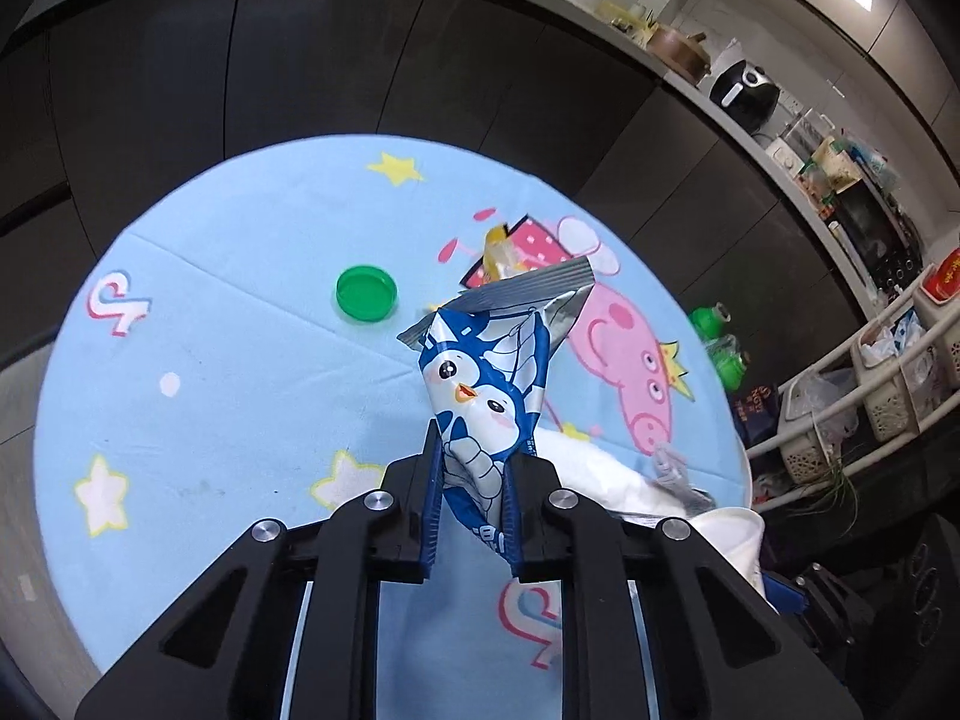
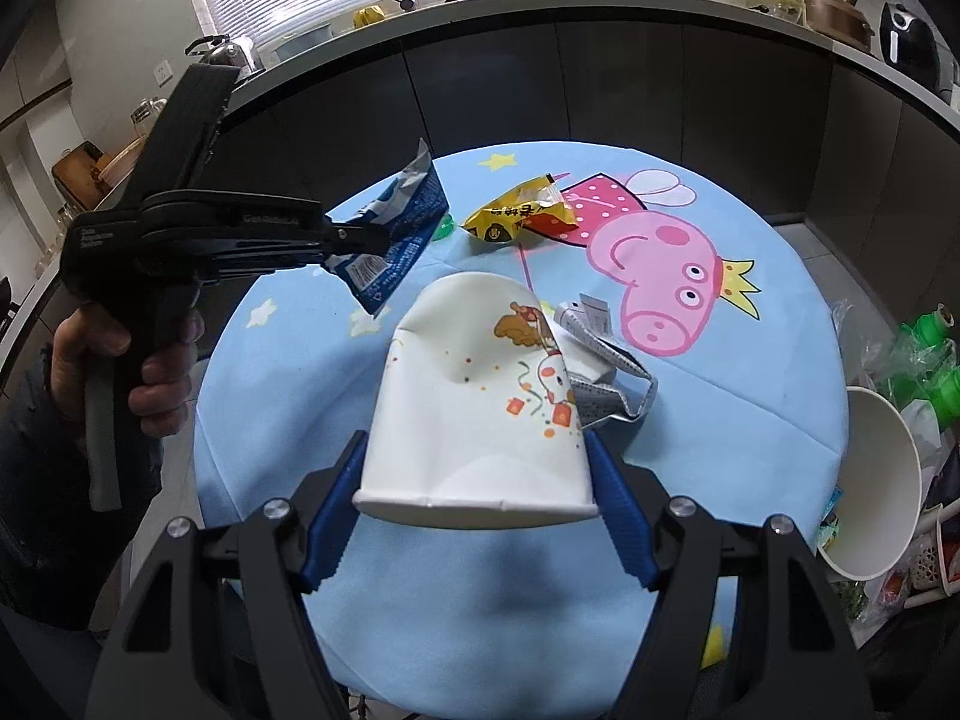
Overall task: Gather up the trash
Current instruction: 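Grasp the white paper cup with the right tool while the left tool grasps the blue penguin bag, then carry the paper cup and penguin bag over the white bin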
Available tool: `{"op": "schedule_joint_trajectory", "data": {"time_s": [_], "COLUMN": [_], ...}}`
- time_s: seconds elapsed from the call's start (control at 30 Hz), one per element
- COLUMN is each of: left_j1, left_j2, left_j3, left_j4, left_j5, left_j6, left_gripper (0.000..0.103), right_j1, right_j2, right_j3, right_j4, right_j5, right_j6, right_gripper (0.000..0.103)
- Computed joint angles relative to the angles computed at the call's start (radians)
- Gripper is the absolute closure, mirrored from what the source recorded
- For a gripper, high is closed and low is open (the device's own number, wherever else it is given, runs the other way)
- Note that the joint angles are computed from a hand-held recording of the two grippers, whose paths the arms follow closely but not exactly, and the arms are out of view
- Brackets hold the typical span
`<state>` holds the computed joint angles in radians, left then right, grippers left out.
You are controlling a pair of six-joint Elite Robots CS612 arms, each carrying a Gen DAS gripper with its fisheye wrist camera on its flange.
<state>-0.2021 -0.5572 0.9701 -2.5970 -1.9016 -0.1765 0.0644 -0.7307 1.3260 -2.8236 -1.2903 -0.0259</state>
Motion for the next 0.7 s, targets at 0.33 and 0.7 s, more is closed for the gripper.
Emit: {"op": "schedule_joint_trajectory", "data": {"time_s": [0.33,0.7], "left_j1": [-0.015,-0.046], "left_j2": [-0.096,-0.152], "left_j3": [0.126,0.199], "left_j4": [-0.119,-0.156], "left_j5": [-0.044,-0.079], "left_j6": [0.012,0.061], "left_gripper": [0.088,0.088], "right_j1": [-0.014,-0.039], "right_j2": [-0.024,-0.053], "right_j3": [0.034,0.083], "right_j4": [-0.087,-0.181], "right_j5": [-0.013,-0.050], "right_j6": [0.040,0.101], "right_gripper": [0.032,0.032]}}
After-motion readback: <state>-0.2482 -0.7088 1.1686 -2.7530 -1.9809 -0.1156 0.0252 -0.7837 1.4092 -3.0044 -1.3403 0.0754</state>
